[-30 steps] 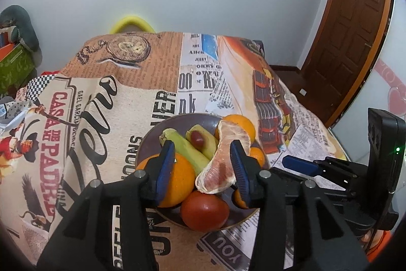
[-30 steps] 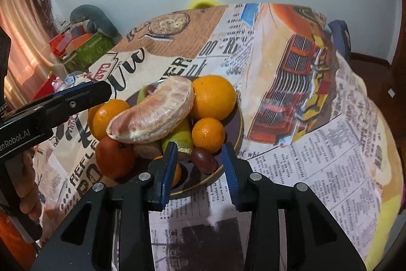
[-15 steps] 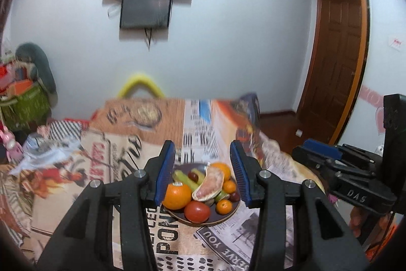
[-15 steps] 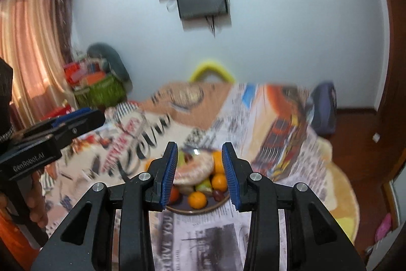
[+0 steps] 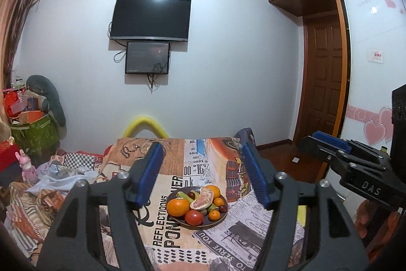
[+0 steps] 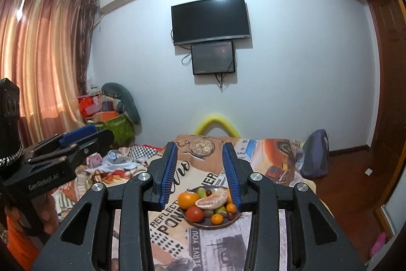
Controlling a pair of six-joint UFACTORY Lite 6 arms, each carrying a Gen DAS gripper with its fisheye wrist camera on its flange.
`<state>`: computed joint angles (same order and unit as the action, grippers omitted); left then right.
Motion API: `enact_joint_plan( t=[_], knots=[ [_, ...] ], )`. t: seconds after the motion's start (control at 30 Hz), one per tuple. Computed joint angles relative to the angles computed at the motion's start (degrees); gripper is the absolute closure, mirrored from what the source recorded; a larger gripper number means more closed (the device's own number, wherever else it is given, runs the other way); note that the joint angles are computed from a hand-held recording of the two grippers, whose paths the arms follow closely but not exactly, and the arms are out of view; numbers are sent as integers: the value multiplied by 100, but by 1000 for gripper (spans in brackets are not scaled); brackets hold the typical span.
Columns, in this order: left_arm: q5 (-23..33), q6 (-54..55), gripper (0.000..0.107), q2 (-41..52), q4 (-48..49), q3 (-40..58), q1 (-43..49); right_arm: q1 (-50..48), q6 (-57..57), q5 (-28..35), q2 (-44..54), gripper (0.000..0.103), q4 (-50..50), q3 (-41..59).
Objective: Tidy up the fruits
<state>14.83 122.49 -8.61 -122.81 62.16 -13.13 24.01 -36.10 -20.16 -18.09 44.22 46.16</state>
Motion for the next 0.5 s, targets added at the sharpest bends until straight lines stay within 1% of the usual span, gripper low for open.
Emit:
enact_joint_plan(
  t=[0.03, 0.07, 0.1, 0.13, 0.23, 0.3, 0.37, 0.43, 0.5],
  knots=[
    [-5, -20, 40, -91, 4, -77, 5, 108, -176, -141, -82, 59, 222, -93],
    [6, -101, 36, -162, 78, -148, 15, 158, -159, -285, -70, 51, 234, -141],
    [-3, -209, 34, -232, 177, -209, 22, 264, -269, -470, -106, 46, 381, -212],
    [-51, -245, 31, -328, 202, -277, -3, 335, -345, -585, -137, 45, 484, -271],
    [-143, 258, 23, -453, -290, -412, -89, 523, -600, -838, -220, 33, 836, -373],
    [-150, 677, 18, -508, -688, -506, -112, 632, -691, -1015, -240, 23, 976, -416],
    [-164, 929, 12, -561, -951, -570, -129, 721, -848, -1147, -261, 18, 1166, -437],
    [-163, 1082, 10, -626, -1126, -649, -135, 802, -946, -1285, -312, 16, 1306, -528],
    [-178, 1098, 9, -676, -1143, -706, -150, 841, -1033, -1352, -345, 9, 1430, -548]
  ],
)
